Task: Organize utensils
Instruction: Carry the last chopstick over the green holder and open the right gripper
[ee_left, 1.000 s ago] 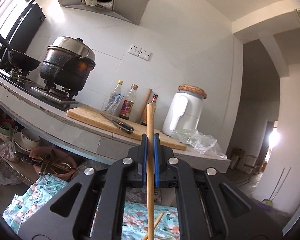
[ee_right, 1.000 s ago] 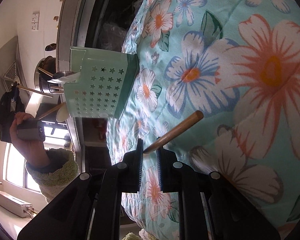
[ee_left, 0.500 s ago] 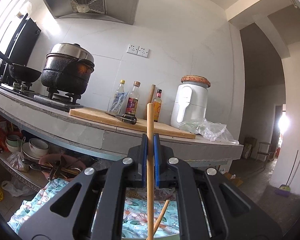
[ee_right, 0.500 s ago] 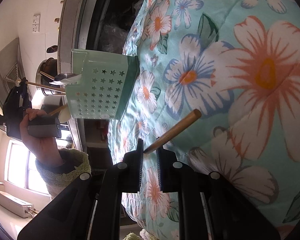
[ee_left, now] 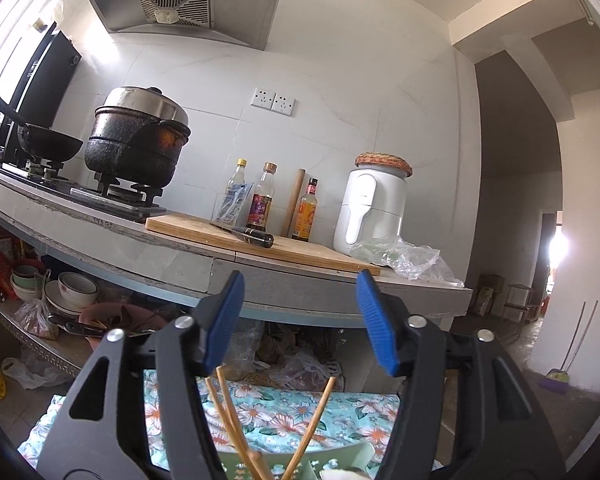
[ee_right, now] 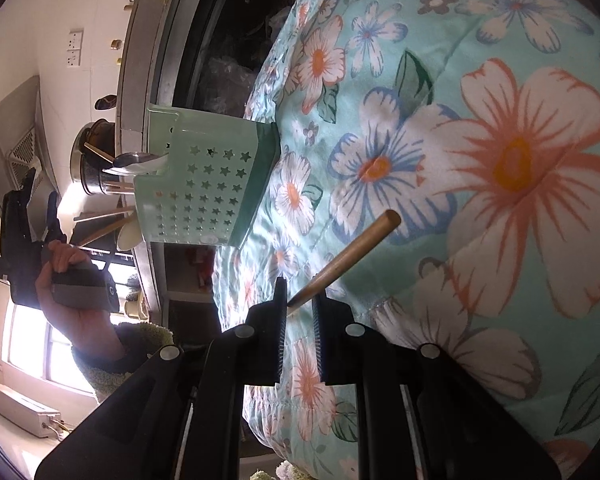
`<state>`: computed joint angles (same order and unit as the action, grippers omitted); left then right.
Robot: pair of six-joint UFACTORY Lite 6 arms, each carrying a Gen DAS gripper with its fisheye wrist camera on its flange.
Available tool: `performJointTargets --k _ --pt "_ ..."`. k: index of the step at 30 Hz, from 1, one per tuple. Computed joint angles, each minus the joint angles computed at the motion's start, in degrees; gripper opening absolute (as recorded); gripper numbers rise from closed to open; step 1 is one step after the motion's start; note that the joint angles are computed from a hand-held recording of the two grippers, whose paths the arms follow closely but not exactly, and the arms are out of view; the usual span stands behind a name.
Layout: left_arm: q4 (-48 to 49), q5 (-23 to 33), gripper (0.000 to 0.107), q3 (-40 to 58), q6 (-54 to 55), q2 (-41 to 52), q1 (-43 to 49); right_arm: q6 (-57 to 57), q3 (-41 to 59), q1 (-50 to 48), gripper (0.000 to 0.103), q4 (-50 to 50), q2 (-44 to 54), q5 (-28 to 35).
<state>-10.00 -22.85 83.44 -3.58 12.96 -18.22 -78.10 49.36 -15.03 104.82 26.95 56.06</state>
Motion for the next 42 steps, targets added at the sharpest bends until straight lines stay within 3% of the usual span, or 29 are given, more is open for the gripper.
performJointTargets --k 2,6,11,14,21,26,32,37,42 --pt "6.1 1.7 0.065 -3.3 -6.4 -3.7 1.5 -1.2 -1.5 -0.2 0.011 0.6 -3.8 -1.2" --pt "29.7 5.6 0.076 -11.2 -30.4 -12.0 6.3 -3.5 -4.2 0.0 0.008 0.6 -14.3 -5.5" --pt "59.7 6.1 0.083 -22.2 -56.8 -19.7 12.1 -2.5 -2.6 2.5 0.007 -2.8 -26.3 -12.5" --pt "68.1 6.4 0.084 -29.9 -62.1 -23.4 15.4 0.0 1.2 4.3 0.007 -7.3 -31.4 -14.5" --pt "77.6 7.5 0.089 -43.2 -66.0 -26.5 21.8 2.1 13.1 10.1 0.007 -12.9 -35.6 -20.1" --pt "80.0 7.7 0.091 -48.4 -66.2 -27.8 24.7 5.5 26.9 17.6 0.007 -19.6 -28.9 -29.0" --pt "82.5 6.7 0.093 -49.8 -67.9 -29.8 27.3 33.4 47.3 26.2 0.007 -53.3 -14.2 -36.7" --pt "81.3 7.0 0.094 -50.4 -66.1 -31.1 27.7 58.3 62.0 30.4 0.007 -82.0 -2.2 -34.3" --pt "83.4 7.3 0.095 -50.4 -68.4 -31.5 27.5 69.0 74.7 32.8 0.007 -95.8 9.2 -28.9"
